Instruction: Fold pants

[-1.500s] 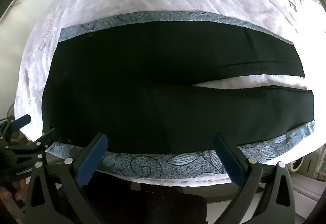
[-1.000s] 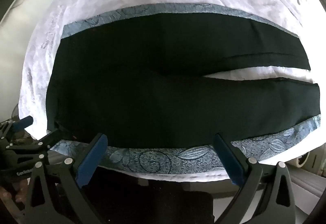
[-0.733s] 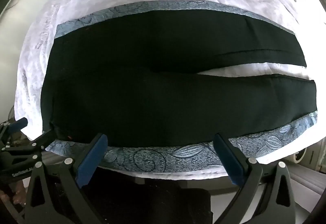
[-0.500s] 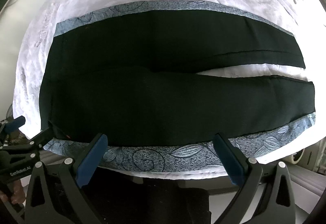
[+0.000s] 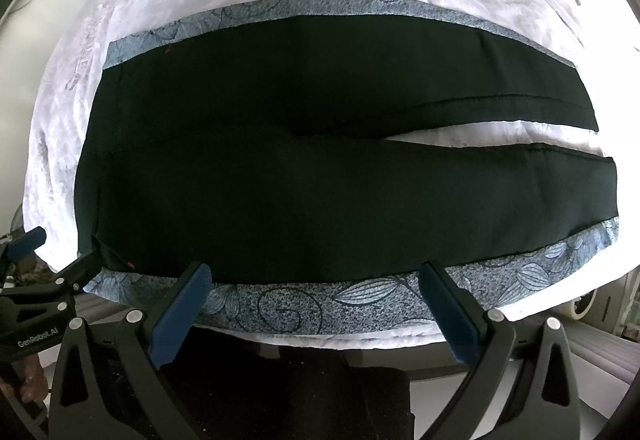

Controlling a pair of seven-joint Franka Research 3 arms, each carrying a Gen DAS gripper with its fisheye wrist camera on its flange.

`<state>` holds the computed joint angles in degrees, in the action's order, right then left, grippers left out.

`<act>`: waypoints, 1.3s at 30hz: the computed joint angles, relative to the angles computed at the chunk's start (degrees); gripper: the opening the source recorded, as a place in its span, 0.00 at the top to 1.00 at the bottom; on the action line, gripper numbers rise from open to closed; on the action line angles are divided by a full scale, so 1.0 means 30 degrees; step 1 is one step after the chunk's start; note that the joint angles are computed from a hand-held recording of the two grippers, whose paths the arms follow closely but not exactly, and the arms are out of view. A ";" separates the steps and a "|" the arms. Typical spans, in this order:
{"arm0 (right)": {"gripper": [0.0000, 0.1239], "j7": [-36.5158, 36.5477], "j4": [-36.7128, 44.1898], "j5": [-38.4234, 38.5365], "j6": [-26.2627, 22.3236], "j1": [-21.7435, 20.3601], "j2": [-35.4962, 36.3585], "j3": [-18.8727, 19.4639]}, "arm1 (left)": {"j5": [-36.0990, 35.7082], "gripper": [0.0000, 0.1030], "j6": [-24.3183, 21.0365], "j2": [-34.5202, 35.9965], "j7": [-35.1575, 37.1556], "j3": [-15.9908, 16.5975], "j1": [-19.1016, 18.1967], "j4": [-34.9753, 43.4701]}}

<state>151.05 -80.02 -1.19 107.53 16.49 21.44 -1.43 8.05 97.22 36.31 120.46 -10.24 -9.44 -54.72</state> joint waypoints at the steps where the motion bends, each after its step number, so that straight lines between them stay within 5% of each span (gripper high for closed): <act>1: 0.17 -0.0011 -0.0016 0.0013 -0.0004 0.0005 -0.0001 0.0009 | 0.0002 0.00 -0.0019 0.0010 0.0002 0.0002 0.0003 0.0011; 39: 0.17 -0.0040 0.0598 0.0421 -0.0808 0.0135 0.0480 0.0065 | 0.0351 0.00 0.0135 -0.0696 -0.0277 0.0028 0.0078 -0.1401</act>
